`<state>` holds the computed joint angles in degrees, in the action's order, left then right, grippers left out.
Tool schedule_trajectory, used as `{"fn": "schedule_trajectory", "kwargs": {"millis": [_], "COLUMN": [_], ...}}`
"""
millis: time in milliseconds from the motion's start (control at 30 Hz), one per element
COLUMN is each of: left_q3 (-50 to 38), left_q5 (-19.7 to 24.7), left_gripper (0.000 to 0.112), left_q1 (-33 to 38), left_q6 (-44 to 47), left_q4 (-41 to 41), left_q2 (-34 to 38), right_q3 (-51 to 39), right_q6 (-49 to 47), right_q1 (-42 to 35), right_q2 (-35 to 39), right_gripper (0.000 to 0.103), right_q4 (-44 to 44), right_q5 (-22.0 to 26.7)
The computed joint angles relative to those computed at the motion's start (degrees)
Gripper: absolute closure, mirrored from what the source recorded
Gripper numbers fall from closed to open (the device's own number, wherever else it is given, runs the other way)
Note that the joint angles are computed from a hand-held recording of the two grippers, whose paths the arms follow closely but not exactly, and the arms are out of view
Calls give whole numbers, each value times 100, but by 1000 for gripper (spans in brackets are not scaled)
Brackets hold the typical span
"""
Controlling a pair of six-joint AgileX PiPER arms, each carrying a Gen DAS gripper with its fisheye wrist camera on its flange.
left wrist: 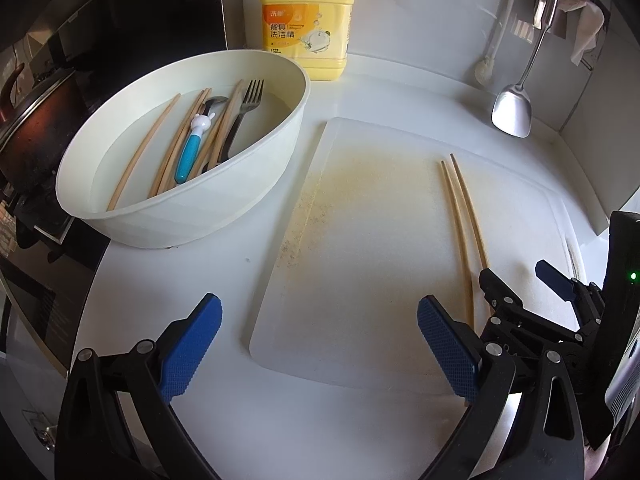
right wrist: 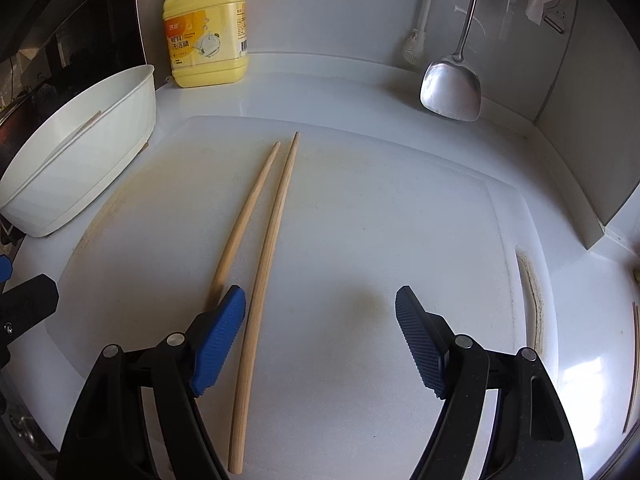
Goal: Organize utensils
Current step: 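Close the right tool on one chopstick while the left tool grasps the other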
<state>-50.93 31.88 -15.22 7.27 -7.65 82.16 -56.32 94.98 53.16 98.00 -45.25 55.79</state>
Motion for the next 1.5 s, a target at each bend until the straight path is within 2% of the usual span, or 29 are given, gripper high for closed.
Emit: {"fn": "schedule_trajectory", "kwargs": {"millis": [167, 367, 500, 767, 867, 1000, 1200, 1367, 1500], "left_q3": [6, 26, -4, -12, 14, 19, 22, 62, 44], "left_q5": [-155, -429, -560, -783, -872, -936, -865, -881, -863], "left_gripper": [16, 16, 16, 16, 16, 16, 17, 20, 33], "left_q1": [-203, -670, -908, -1300, -1534, -1822, -2182, -2265, -2373], "left_q6": [-181, -803, -1288, -2229, -2917, -4013, -5395, -5843, -6160], "left_q4": [-9, 334, 575, 1131, 1727, 2624, 3830, 4152, 4337], "left_q2": [97, 255, 393, 619, 715, 888, 1098, 1134, 1115], "right_q3": [279, 615, 953, 1398, 1600, 1704, 1749, 1900, 1939], "right_q6": [166, 175, -2, -583, -732, -1331, -3128, -3852, -3977], "right_q1": [-21, -160, -446, -998, -1256, -1587, -2153, -2339, -2274], "right_q2": [-162, -437, -750, -1200, -1399, -1548, -1746, -1898, -1927], "right_gripper": [33, 38, 37, 37, 37, 37, 37, 38, 43], "right_q4": [-203, -319, -357, -416, -435, -338, 434, 707, 675], "right_q5": [-157, -315, -812, -1203, -1462, -1817, -2366, -2662, -2761]}}
